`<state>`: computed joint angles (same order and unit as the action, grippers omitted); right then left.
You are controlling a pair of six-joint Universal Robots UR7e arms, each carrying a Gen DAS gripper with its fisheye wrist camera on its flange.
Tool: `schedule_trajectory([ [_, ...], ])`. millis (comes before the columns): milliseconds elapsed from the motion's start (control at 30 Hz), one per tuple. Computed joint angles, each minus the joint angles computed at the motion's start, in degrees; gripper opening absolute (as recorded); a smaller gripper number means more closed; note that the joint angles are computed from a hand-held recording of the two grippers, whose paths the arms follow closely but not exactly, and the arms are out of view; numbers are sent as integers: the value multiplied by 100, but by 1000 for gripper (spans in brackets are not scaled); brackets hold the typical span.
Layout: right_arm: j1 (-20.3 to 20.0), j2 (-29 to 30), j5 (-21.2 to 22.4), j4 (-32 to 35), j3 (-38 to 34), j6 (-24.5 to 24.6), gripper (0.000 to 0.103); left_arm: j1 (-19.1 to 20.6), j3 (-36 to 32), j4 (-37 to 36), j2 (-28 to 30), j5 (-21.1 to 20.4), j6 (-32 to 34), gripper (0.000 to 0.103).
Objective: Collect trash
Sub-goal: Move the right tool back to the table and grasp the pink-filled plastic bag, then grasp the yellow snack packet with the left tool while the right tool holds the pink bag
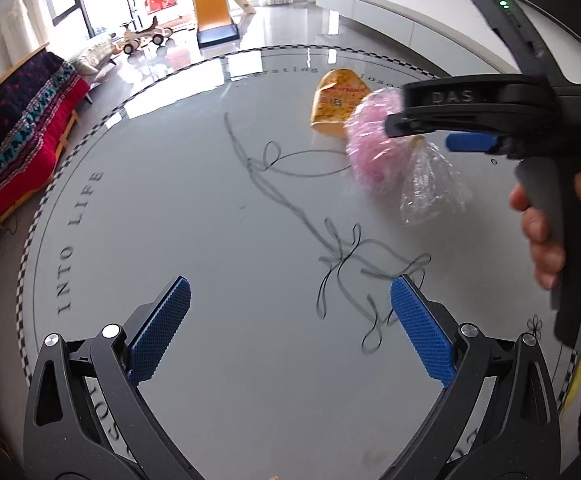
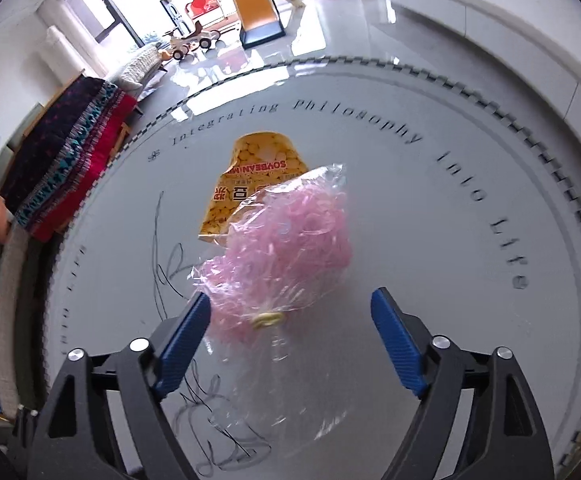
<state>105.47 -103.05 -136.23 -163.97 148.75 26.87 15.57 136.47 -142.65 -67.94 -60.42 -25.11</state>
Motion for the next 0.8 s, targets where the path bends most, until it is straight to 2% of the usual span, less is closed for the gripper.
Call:
schedule_trajectory([
  [33,-83,11,115,-82,-6,-133,81,23,-66,-52,102,-11,58,97],
  [67,-130,12,192,-175,3,-302,61,48,-144,-127,222,-29,117,97],
  [100,-140,-15,294,-254,24,-434,33,75,-217,-188,320,-40,172,97],
  [133,-187,-125,528,-225,45,-528,33,88,-264,-211,368,-44,203,97],
  [200,-70,-210,407,-234,77,-581,25,141,-431,-288,569,-66,300,97],
  [267,227,-313,-41,-271,126,-576,25,190,-619,-349,792,-132,424,97],
  [400,337,-995,-361,123,130,-580,25,172,-885,-516,1200,-31,640,97],
  [500,149,-1273,-584,269,64,-839,25,254,-1120,-615,1476,-51,681,97],
  [700,-554,-1506,-533,-226,-19,-1694,25,580,-1756,-820,2075,-278,880,97],
  [800,-752,-1433,-576,-523,-61,-2001,25,770,-2200,-778,2446,-357,861,97],
])
